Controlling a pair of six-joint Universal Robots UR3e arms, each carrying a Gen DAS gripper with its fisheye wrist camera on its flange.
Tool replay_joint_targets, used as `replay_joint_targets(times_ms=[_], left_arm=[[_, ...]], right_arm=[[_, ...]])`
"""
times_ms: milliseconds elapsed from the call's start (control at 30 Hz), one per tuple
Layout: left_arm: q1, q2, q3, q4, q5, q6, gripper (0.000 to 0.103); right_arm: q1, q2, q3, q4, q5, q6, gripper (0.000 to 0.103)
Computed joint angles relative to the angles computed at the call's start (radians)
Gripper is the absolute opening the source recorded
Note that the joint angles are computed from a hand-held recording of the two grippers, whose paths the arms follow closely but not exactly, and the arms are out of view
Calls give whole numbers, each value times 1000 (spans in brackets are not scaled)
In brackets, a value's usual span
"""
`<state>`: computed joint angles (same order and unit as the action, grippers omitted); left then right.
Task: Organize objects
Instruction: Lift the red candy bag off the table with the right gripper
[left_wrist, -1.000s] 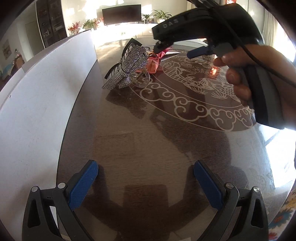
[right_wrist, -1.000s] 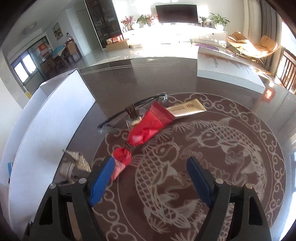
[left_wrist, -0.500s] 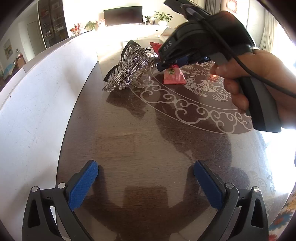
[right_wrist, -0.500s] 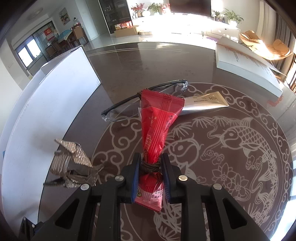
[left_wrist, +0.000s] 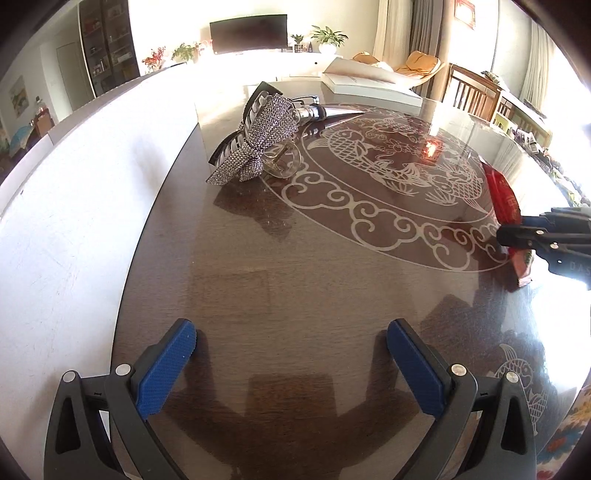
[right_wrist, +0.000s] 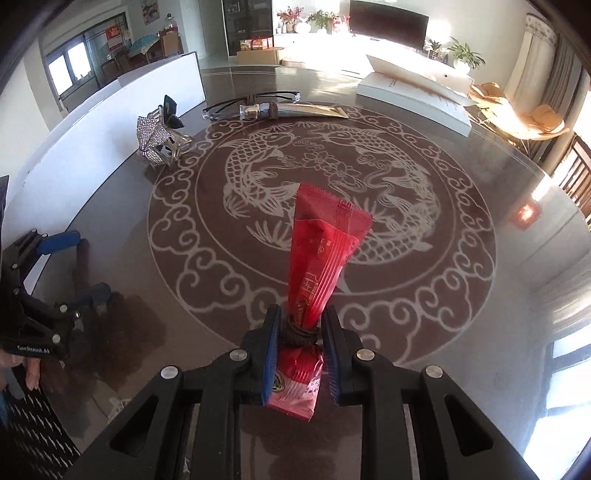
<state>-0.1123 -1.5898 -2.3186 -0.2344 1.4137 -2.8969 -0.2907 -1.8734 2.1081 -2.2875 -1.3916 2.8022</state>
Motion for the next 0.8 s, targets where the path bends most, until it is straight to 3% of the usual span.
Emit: replay_joint_targets(times_ms=[67,133,200,533,800], left_arm=[[-6,-8,7,3,4,-6,103],[-7,-10,10,3,4,-7,103],[-7,-8,8,2,4,-6,103],[-6,-11,6,8,2,-6,103],[-5,-17,11,8,3,-6,103]], right_arm=[[-54,-60,49,16,16,-15,30],[-88,-94,91,8,22,-20,64],[-105,-118,137,-29,25,-8,78],[-111,-83,235,-239,15,23,103],[-112,-74,258,-290,21,31,103]])
